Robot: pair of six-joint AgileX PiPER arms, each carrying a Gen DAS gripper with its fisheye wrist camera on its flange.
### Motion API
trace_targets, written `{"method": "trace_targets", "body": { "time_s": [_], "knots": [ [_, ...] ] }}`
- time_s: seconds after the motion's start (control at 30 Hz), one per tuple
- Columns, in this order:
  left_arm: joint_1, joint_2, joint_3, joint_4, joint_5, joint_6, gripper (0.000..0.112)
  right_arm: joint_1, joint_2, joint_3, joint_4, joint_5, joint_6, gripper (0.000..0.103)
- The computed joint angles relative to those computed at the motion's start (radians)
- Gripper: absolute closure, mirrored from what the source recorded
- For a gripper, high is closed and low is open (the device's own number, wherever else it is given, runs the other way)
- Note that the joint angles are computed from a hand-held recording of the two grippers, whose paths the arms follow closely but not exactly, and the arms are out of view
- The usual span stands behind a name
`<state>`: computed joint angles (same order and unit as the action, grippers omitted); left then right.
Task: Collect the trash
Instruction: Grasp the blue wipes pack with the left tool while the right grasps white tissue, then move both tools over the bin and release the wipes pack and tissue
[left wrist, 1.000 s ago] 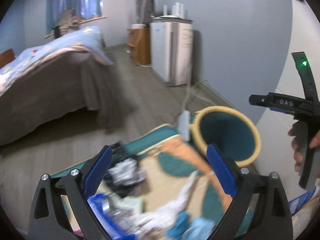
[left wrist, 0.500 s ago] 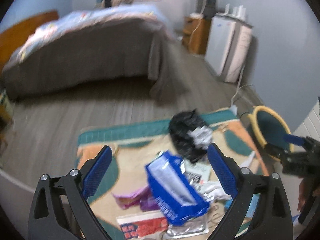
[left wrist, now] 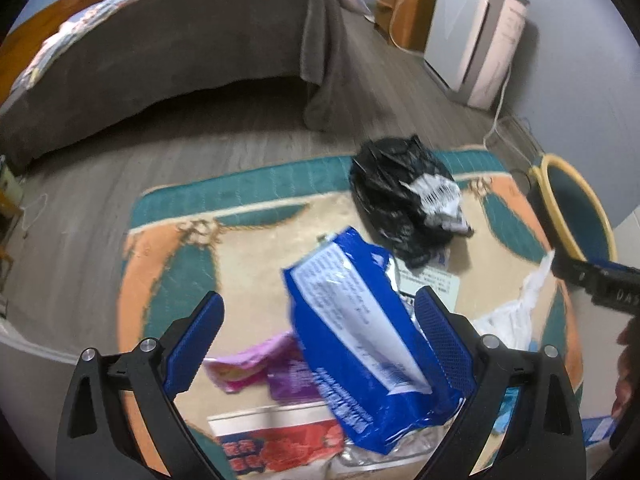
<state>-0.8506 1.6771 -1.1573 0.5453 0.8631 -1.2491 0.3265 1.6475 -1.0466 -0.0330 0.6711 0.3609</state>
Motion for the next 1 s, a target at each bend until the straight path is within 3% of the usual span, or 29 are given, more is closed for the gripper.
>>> {"method": "trace_targets", "body": {
  "time_s": [0.1, 0.2, 0.3, 0.37, 0.47, 0.7, 1.0],
  "knots": [
    [0.008, 0.053, -0.028, -0.051, -0.03, 0.066, 0.017, -0.025, 0.036, 0.0, 0.108, 0.0, -0.091, 0.006],
    [0.021, 0.101, -0.051, -0.105, -0.04, 0.121, 0.018, -0.013, 0.078, -0.014, 0.12, 0.007, -0.117, 0.008],
    [0.043, 0.114, -0.04, -0.167, -0.074, 0.158, 0.025, -0.011, 0.109, -0.03, 0.133, 0.025, -0.144, 0.032],
    [0.043, 0.118, -0.04, -0.172, -0.072, 0.171, 0.031, -0.02, 0.127, -0.04, 0.174, 0.044, -0.189, 0.066],
    [0.037, 0.113, -0.041, -0.166, -0.07, 0.18, 0.04, -0.031, 0.116, -0.034, 0.209, 0.04, -0.234, 0.092],
    [0.014, 0.079, -0.034, -0.152, -0.041, 0.167, 0.051, -0.01, 0.019, -0.026, 0.214, 0.025, -0.264, 0.098],
    [-0.05, -0.027, -0.034, -0.024, 0.023, 0.053, 0.053, 0.043, -0.152, -0.044, 0.223, 0.025, -0.328, 0.098]
  ]
}}
